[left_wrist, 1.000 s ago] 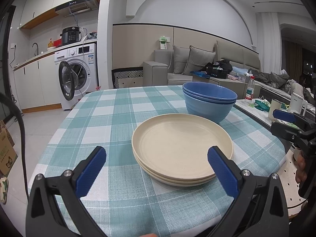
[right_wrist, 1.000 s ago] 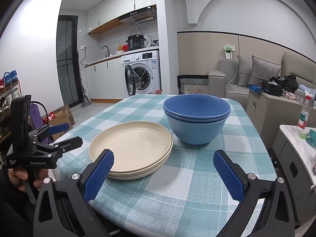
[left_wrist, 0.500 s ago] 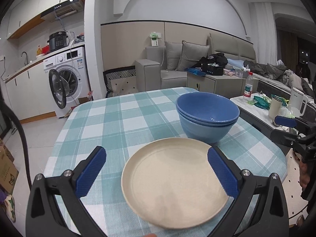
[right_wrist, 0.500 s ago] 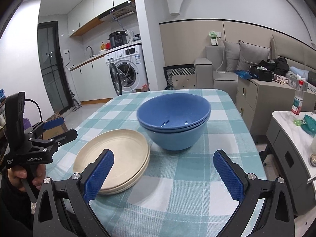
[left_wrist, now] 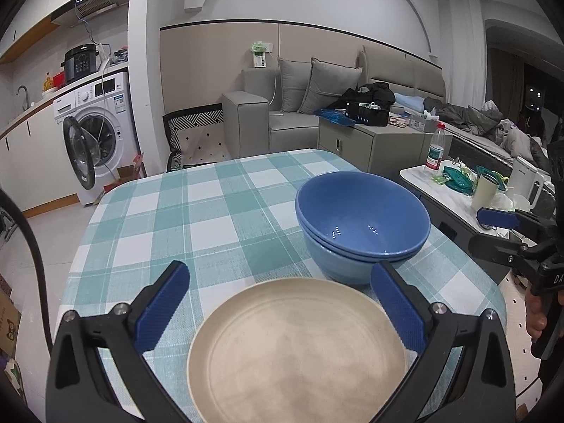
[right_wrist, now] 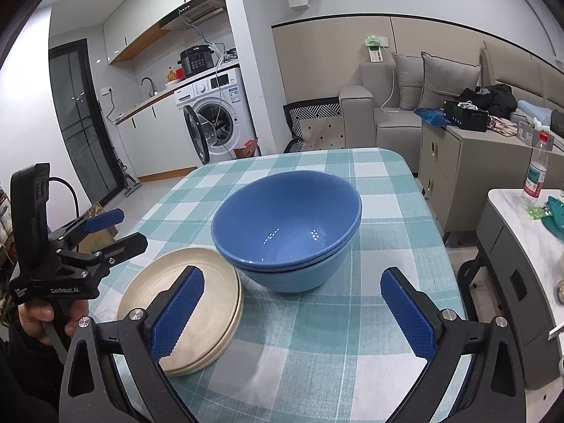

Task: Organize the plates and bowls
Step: 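Move both tools to the rim of the stacked blue bowls, then close the right gripper on the bowl stack rim while the left gripper also closes on it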

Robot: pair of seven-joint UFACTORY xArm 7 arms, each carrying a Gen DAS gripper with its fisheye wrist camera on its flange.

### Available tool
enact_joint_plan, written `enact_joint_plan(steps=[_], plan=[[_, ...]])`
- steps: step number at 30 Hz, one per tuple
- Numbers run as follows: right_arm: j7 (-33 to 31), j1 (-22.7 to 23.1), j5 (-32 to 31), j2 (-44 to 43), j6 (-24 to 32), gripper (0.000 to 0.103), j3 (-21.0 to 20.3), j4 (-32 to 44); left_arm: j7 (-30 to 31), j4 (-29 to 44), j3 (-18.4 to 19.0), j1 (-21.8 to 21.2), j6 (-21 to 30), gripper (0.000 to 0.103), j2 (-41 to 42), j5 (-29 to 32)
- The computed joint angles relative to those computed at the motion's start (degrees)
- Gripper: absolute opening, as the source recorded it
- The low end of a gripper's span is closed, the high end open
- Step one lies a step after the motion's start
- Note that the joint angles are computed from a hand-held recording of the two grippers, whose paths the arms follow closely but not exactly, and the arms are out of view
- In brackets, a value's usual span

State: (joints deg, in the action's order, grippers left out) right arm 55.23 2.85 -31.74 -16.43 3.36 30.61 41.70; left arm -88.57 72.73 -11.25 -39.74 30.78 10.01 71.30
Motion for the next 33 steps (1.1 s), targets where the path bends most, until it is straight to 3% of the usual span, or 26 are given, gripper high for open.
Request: enact_joint_plan(steps=[5,20,24,28,31,33], plan=[[-1.17,1.38,0.16,3.38,1.29,0.102,-2.48,2.81,4.14,2.95,0.79,0.61,-1.39,0.103,2.26,-4.14],[-3.21,11.46,0.38,12.78,3.90,0.102,-15.19,9.75,16.78,11.42,5.80,-0.71,-6.91,0.101,10.86,-18.05],[-5.26,13.60,2.77,14.76,3.87,0.099,-17.66,10.81,23.42,14.08,5.86,-0.50,-7.41,0.090,13.74,-25.12],[-8.16,15.34,6.16,16.73,3.86,0.090,-19.44,11.84,27.69,16.30,7.05,-1.55,-7.90,0.087,15.98,-29.44],[-10.64,16.35,9.20,18.01,4.06,0.085,-20.29,12.54,31.53,17.94,7.42,-2.03,-7.70,0.071,17.54,-33.09],[-11.64,16.93,10.33,18.68,4.35,0.081,-20.79,12.96,34.10,18.83,7.25,-1.87,-7.82,0.067,18.62,-36.35]])
